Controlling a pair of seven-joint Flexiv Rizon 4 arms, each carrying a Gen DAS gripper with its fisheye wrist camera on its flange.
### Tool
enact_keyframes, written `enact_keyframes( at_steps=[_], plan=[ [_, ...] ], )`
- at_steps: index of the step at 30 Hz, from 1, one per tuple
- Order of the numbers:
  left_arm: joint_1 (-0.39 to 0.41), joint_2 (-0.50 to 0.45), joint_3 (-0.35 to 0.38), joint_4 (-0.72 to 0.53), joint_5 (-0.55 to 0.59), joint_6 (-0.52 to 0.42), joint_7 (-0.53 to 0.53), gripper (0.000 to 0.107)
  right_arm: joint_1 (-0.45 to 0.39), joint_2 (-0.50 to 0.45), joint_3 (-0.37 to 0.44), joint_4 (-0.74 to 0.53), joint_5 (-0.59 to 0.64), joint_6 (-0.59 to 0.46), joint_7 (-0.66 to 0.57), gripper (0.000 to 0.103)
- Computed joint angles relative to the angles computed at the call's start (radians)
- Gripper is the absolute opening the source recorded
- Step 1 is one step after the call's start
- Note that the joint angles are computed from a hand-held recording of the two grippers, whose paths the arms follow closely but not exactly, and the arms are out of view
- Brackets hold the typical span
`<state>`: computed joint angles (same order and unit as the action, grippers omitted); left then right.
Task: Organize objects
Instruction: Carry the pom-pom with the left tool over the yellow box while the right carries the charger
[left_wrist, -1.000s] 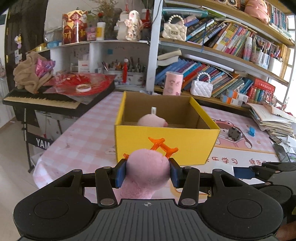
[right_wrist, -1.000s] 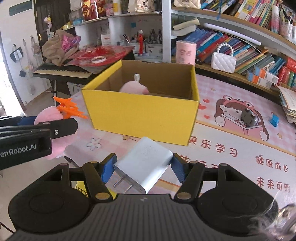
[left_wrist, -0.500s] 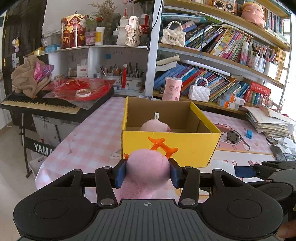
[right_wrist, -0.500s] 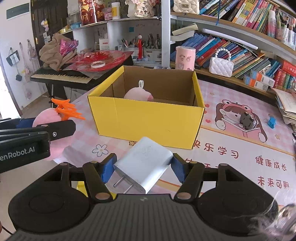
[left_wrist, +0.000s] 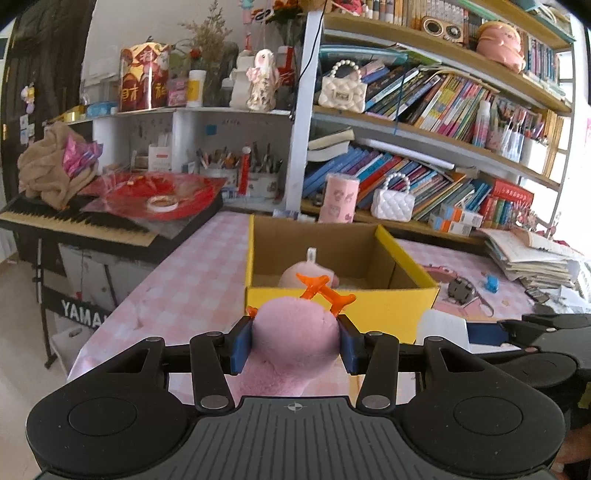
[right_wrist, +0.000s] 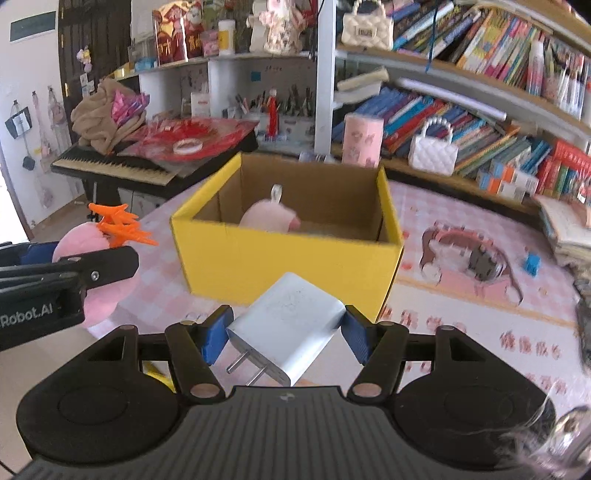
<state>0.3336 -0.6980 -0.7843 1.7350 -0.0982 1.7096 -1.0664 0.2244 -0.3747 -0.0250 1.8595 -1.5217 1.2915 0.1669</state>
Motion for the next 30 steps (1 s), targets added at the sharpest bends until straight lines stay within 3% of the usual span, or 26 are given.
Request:
enact_keyframes(
  at_steps=[7,11,16,23,26,30],
  plan=[
    [-0.101,-0.046,0.064,-0.133,-0.032,0.008,-0.014,0.046,-0.033,-0.025,-0.024,-0.081,-0.096,0.024,0.011,0.062],
    [-0.211,-0.072,0.173,-0.256,-0.059,0.003,-0.034,0.046,-0.072,-0.071,-0.037,-0.161,-0.154,0.068,0.033,0.062],
    [-0.367,-0.138,0.329,-0.457,-0.112,-0.047,-0.043,0.046,-0.100,-0.145,-0.060,-0.275,-0.126,0.119,-0.006,0.062],
    [-0.575,-0.277,0.620,-0.760,-0.201,-0.221,-0.158,0.046,-0.096,-0.285,-0.083,-0.406,0.166,0.167,-0.343,0.062],
    [-0.623,-0.343,0.722,-0.881,-0.184,-0.314,-0.230,0.046,-0.115,-0.347,-0.034,-0.463,0.324,0.143,-0.535,0.062],
    [-0.647,-0.408,0.793,-1.001,-0.128,-0.429,-0.311,0.046,-0.159,-0.421,0.095,-0.540,0.525,0.057,-0.828,0.062]
  ],
)
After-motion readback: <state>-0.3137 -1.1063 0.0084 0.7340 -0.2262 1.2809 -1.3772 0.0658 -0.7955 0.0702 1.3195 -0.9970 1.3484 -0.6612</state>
